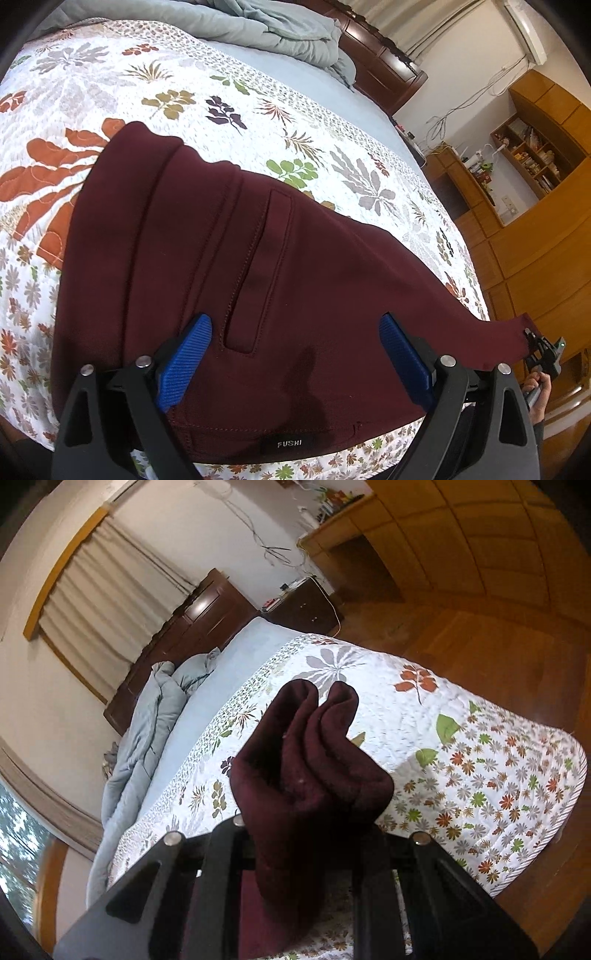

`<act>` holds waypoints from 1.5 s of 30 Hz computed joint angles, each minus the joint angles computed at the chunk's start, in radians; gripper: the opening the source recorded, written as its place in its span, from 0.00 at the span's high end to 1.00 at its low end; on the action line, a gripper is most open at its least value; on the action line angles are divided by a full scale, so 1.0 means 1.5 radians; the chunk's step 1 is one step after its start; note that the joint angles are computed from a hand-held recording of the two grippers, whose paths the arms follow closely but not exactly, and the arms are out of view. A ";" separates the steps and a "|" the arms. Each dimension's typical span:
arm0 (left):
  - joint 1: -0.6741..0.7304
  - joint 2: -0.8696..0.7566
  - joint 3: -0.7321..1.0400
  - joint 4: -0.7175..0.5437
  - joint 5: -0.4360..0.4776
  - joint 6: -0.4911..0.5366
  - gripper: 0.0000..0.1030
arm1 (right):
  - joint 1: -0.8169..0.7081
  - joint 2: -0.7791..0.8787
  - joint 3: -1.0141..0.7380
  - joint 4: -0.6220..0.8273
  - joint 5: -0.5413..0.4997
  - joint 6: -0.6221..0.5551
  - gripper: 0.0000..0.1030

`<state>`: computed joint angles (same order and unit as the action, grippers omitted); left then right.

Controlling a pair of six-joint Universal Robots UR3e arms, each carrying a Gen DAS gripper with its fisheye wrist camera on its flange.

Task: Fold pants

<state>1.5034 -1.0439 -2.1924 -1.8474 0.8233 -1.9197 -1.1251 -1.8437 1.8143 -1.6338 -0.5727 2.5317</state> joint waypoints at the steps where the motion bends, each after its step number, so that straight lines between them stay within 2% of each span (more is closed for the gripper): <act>1: 0.002 0.002 0.000 -0.003 0.000 0.004 0.10 | 0.002 -0.008 -0.001 0.001 -0.001 -0.001 0.85; 15: 0.030 -0.007 0.017 -0.066 -0.004 0.054 0.10 | 0.053 -0.089 -0.020 -0.023 -0.018 0.030 0.85; 22: 0.044 -0.010 0.020 -0.091 -0.006 0.076 0.10 | 0.102 -0.130 -0.017 -0.093 -0.052 0.063 0.85; 33: 0.059 -0.019 0.031 -0.126 -0.009 0.106 0.10 | 0.232 -0.150 -0.006 -0.250 -0.148 0.134 0.85; 37: 0.068 -0.027 0.037 -0.144 -0.009 0.120 0.10 | 0.301 -0.144 -0.011 -0.304 -0.212 0.166 0.85; 40: 0.074 -0.034 0.043 -0.156 -0.008 0.129 0.10 | 0.355 -0.132 -0.023 -0.330 -0.267 0.186 0.85; 45: 0.078 -0.039 0.048 -0.166 -0.005 0.138 0.10 | 0.412 -0.124 -0.039 -0.345 -0.313 0.212 0.85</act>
<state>1.6210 -1.1023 -2.1203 -2.0968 0.8157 -1.7131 -0.5078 -2.0299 1.7561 -2.1516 -1.0416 2.8498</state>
